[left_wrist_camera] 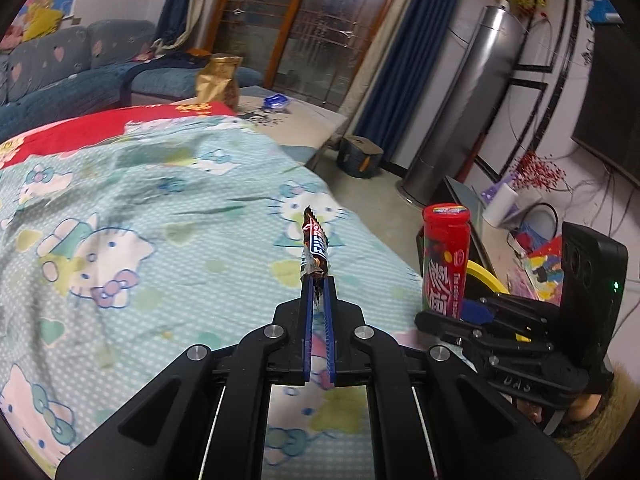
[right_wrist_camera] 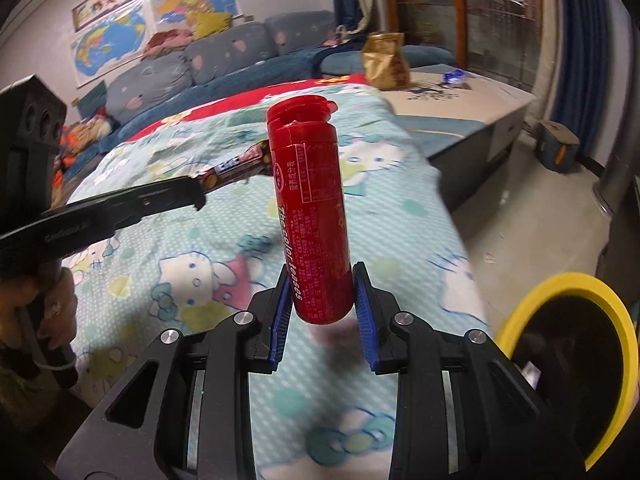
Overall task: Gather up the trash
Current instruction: 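Carry the chocolate bar and red tube in both tools over the bin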
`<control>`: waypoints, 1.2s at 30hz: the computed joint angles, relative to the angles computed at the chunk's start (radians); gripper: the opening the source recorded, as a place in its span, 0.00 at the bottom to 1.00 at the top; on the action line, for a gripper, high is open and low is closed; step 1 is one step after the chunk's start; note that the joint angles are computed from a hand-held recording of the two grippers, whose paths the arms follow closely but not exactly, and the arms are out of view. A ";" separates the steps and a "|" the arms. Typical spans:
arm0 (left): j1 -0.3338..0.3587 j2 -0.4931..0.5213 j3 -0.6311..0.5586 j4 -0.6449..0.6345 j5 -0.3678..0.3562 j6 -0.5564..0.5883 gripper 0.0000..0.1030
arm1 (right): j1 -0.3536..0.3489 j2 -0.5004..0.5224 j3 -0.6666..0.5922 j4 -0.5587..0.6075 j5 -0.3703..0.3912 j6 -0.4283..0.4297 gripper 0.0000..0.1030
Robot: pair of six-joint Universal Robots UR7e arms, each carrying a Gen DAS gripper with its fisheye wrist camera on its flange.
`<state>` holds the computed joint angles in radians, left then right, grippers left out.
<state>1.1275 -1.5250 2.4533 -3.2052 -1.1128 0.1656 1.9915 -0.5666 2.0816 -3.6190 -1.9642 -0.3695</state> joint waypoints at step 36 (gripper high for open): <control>-0.249 0.167 0.082 -0.063 -0.007 -0.017 0.01 | -0.163 -0.168 0.271 -0.333 -0.065 0.088 0.22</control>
<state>0.8784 -1.3583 2.5350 -3.2678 -1.1200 0.1485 1.8288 -0.7349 2.3528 -3.9520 -2.0293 -0.2819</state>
